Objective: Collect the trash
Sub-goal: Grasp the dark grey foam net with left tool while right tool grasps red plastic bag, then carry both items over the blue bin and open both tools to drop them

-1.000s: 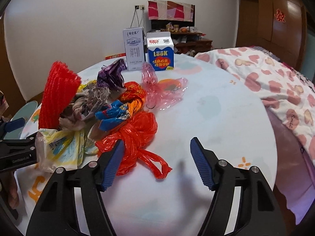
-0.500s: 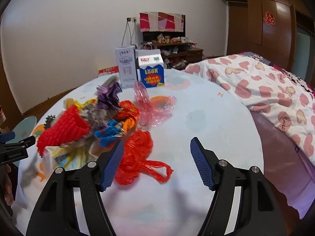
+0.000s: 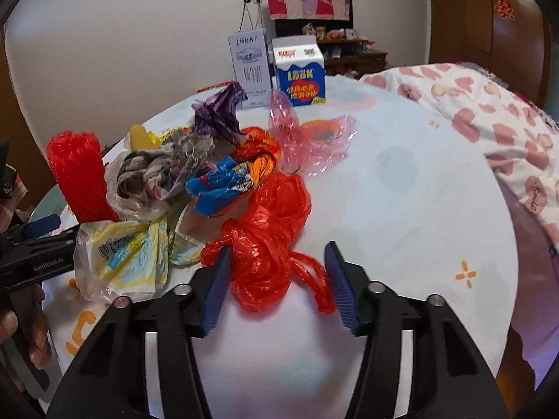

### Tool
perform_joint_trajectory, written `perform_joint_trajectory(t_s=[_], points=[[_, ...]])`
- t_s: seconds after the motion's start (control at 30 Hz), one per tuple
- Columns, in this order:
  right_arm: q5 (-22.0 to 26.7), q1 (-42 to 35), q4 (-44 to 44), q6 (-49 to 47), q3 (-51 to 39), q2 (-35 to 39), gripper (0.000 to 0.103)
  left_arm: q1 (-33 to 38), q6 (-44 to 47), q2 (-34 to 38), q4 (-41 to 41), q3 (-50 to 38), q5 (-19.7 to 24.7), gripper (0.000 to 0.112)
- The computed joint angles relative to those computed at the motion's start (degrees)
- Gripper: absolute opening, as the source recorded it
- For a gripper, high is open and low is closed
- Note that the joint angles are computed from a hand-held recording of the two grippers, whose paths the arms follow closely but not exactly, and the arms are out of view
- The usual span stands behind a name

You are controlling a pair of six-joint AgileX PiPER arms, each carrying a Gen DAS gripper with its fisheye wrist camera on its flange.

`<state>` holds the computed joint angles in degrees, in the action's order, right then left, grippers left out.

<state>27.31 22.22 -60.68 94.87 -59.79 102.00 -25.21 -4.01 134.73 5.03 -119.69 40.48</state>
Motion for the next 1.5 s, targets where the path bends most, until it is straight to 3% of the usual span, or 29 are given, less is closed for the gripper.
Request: perform_joint_trajectory(t_s=[0.07, 0.1, 0.17, 0.2, 0.23, 0.33, 0.4, 0.6, 0.77, 0.8, 0.9, 1.07, 1.13, 1.3, 1.5], points=[[-1.2, -0.5, 1.4, -1.6, -0.1, 0.2, 0.036, 1.1, 5.8, -0.2, -6.4, 0.3, 0.7, 0.076], [-1.5, -0.5, 1.5, -1.8, -0.1, 0.3, 0.03, 1.3, 7.6, -0.1, -8.4, 0.1, 1.2, 0.073], [-1.5, -0.1, 0.4, -1.0, 0.1, 0.3, 0.024, 1.7, 11.8, -0.3, -13.0, 0.1, 2.0, 0.048], [-1.1, 0.1, -0.6, 0.1, 0.4, 0.1, 0.02, 1.9, 14.1, -0.2, -15.5, -0.3, 2.7, 0.041], [-1.1, 0.0, -1.3, 0.7, 0.7, -0.2, 0.019, 2.1, 15.6, 0.0, -17.1, -1.1, 3.6, 0.03], [0.1, 0.6, -5.6, 5.6, 2.0, -1.4, 0.017, 2.4, 18.0, -0.7, -18.7, -0.7, 3.8, 0.017], [1.8, 1.2, -7.9, 8.2, 2.7, -2.7, 0.017, 3.2, 20.1, -1.8, -20.6, 0.7, 3.3, 0.001], [4.4, 2.1, -12.3, 13.3, 4.5, -5.4, 0.017, 5.6, 24.5, -5.1, -24.3, 3.6, 2.6, 0.0], [5.9, 2.6, -13.7, 14.7, 4.8, -6.0, 0.017, 5.9, 21.8, -6.5, -22.3, 5.1, 0.9, 0.005], [6.4, 2.7, -13.7, 14.7, 4.8, -6.1, 0.017, 5.9, 21.0, -6.2, -22.2, 4.7, 1.1, 0.01], [7.0, 2.1, -13.2, 14.2, 5.0, -6.3, 0.017, 4.6, 16.3, -5.5, -18.5, 4.3, 0.2, 0.063], [6.7, 1.5, -14.1, 15.3, 5.4, -6.1, 0.017, 3.3, 16.0, -2.7, -17.9, 1.4, 1.9, 0.059], [7.0, 1.9, -14.9, 16.0, 5.5, -6.1, 0.017, 3.3, 18.5, -0.3, -20.1, -1.7, 5.3, 0.025], [7.8, 3.3, -19.2, 20.0, 6.4, -7.3, 0.017, 4.2, 23.3, -1.4, -23.7, 0.4, 4.7, 0.01], [9.3, 6.2, -21.9, 20.3, 4.5, -7.7, 0.017, 6.3, 30.0, -9.1, -25.8, 9.5, -0.8, 0.009]])
